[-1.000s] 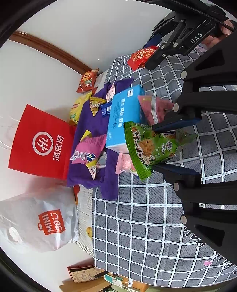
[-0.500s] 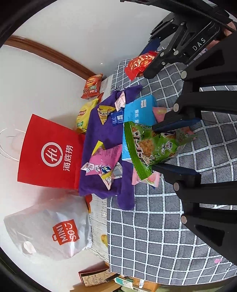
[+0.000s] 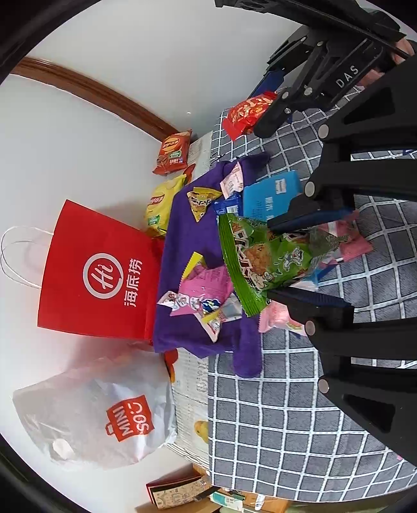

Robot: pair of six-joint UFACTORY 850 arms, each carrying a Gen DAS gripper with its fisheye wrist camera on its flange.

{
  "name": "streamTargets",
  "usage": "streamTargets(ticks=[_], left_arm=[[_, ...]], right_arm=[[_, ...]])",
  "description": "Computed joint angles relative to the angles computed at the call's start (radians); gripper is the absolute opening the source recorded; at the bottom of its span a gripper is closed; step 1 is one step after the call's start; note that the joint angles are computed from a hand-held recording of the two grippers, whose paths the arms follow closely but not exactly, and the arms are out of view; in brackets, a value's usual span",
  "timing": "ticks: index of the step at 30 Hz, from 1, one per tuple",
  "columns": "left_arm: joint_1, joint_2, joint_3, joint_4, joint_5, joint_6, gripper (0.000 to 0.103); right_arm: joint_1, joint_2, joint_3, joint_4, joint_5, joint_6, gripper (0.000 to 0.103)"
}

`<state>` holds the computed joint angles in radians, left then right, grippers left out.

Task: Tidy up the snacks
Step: 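Carry the red packet and green packet over the purple towel with both tools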

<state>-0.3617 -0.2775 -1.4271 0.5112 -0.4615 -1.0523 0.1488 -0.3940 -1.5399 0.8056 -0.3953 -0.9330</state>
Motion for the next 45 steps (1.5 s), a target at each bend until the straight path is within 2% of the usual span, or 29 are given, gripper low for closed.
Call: streamTargets(ticks=[20,30,45], left_arm=[[0.08,-0.079,-0.12,-0.122,0.005,0.157,0.034],[0.144,-0.159,-0.214,-0.177,-0.035,0.227,0.034],[0.213,-0.294,-0.35,-0.298,-0.056,0.359,0.034]], right_arm=[[-0.006,-0.155,-0.236,-0.091,-0.05,0.122,0.056],[-0.018,-0.279,-0.399,-0.221,-0.073,0.26,0.056],[0.004,-0.497,-0.685,-0.347,-0.188,0.403,0.056]])
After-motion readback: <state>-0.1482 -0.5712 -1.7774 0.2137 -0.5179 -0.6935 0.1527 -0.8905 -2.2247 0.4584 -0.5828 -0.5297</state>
